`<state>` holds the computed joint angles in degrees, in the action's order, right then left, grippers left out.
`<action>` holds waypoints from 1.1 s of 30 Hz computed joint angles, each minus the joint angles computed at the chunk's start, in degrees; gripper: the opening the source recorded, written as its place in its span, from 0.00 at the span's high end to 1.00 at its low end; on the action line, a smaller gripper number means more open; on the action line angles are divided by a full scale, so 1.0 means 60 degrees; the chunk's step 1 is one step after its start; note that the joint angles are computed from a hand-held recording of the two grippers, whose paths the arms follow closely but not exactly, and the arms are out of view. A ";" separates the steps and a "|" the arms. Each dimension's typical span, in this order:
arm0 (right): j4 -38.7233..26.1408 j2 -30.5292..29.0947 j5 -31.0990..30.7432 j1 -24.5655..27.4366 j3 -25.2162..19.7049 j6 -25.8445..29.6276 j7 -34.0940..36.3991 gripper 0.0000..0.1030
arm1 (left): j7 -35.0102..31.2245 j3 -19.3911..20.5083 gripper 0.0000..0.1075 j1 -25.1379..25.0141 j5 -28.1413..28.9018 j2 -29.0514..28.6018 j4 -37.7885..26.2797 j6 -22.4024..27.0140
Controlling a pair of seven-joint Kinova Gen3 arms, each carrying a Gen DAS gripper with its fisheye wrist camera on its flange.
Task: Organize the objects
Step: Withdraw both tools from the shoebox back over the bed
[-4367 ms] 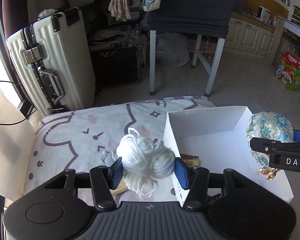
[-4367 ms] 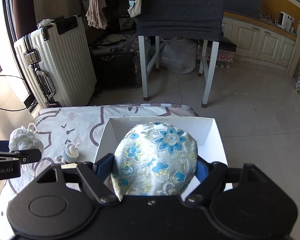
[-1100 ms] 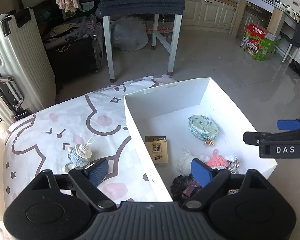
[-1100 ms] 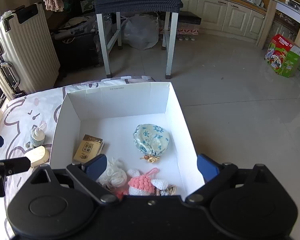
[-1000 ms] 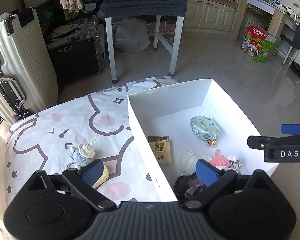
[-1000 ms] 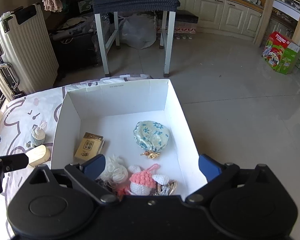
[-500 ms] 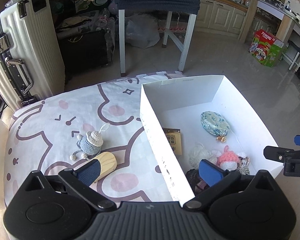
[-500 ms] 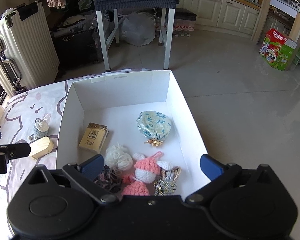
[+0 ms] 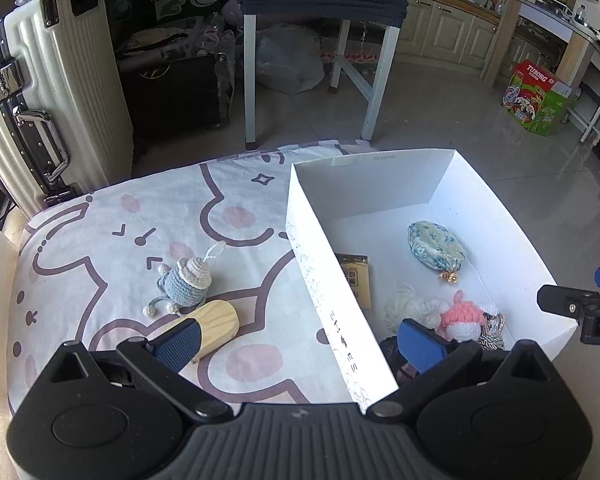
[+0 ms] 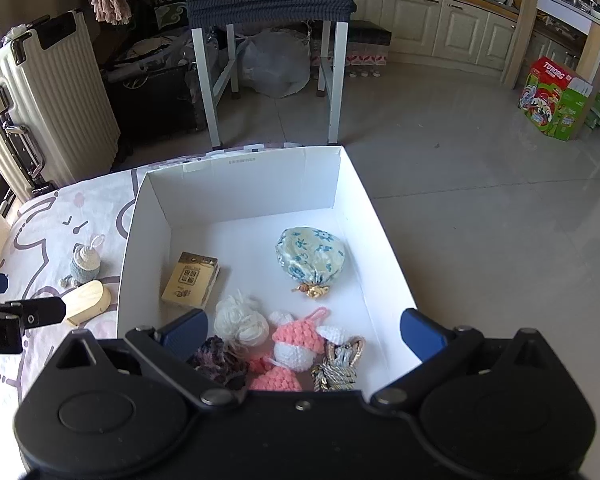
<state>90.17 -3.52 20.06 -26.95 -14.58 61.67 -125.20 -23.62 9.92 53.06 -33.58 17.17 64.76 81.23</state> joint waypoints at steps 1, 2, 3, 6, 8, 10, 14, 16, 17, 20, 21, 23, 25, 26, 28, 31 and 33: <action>-0.0035 0.0039 0.0028 -0.0012 -0.0012 -0.0008 -0.0001 0.00 | 0.0060 -0.0023 0.04 0.0009 -0.0036 -0.0041 0.0050 0.0004; -0.0072 0.0083 0.0064 -0.0031 -0.0024 -0.0011 -0.0011 0.00 | 0.0148 -0.0043 0.04 0.0011 -0.0079 -0.0094 0.0115 0.0011; -0.0116 0.0133 0.0120 -0.0062 -0.0040 -0.0009 -0.0052 0.00 | 0.0258 -0.0058 0.04 -0.0004 -0.0118 -0.0172 0.0218 0.0007; -0.0248 0.0269 0.0287 -0.0192 -0.0073 -0.0016 -0.0217 0.00 | 0.0508 -0.0028 0.04 -0.0108 -0.0231 -0.0417 0.0514 0.0117; -0.0379 0.0402 0.0350 -0.0298 -0.0072 -0.0013 -0.0280 0.00 | 0.0695 0.0033 0.04 -0.0210 -0.0300 -0.0610 0.0742 0.0235; -0.0487 0.0528 0.0436 -0.0441 -0.0079 -0.0039 -0.0370 0.00 | 0.0872 0.0118 0.04 -0.0330 -0.0387 -0.0796 0.0961 0.0391; -0.0696 0.0793 0.0667 -0.0794 -0.0078 -0.0187 -0.0567 0.00 | 0.1171 0.0339 0.04 -0.0574 -0.0594 -0.1150 0.1347 0.0729; -0.0806 0.0924 0.0712 -0.0975 -0.0069 -0.0280 -0.0584 0.00 | 0.1327 0.0459 0.04 -0.0725 -0.0638 -0.1343 0.1528 0.0834; -0.0847 0.0977 0.0728 -0.1061 -0.0057 -0.0322 -0.0575 0.00 | 0.1393 0.0517 0.04 -0.0810 -0.0649 -0.1443 0.1630 0.0860; -0.1017 0.1176 0.0810 -0.1357 -0.0045 -0.0460 -0.0538 0.00 | 0.1559 0.0723 0.04 -0.1003 -0.0712 -0.1653 0.1851 0.0991; -0.1070 0.1236 0.0815 -0.1443 -0.0030 -0.0509 -0.0518 0.00 | 0.1574 0.0784 0.04 -0.1072 -0.0701 -0.1714 0.1914 0.1029; -0.1213 0.1374 0.0824 -0.1634 -0.0012 -0.0610 -0.0494 0.00 | 0.1632 0.0892 0.04 -0.1191 -0.0687 -0.1817 0.2028 0.1127; -0.1352 0.1527 0.0822 -0.1814 0.0017 -0.0698 -0.0457 0.00 | 0.1711 0.0975 0.04 -0.1313 -0.0664 -0.1926 0.2139 0.1184; -0.1410 0.1595 0.0834 -0.1907 0.0039 -0.0726 -0.0455 0.00 | 0.1754 0.1012 0.04 -0.1376 -0.0652 -0.1990 0.2204 0.1188; -0.1532 0.1750 0.0834 -0.2104 0.0068 -0.0794 -0.0421 0.00 | 0.1864 0.1093 0.04 -0.1491 -0.0662 -0.2120 0.2331 0.1222; -0.1725 0.1974 0.0827 -0.2384 0.0129 -0.0834 -0.0352 0.00 | 0.1973 0.1207 0.04 -0.1651 -0.0653 -0.2214 0.2438 0.1294; -0.1821 0.2087 0.0785 -0.2531 0.0176 -0.0875 -0.0263 0.00 | 0.2020 0.1250 0.04 -0.1761 -0.0622 -0.2260 0.2494 0.1314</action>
<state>79.24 9.01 24.77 -42.13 -13.52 56.42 -126.78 -11.51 17.43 42.50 -37.31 3.61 79.72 89.11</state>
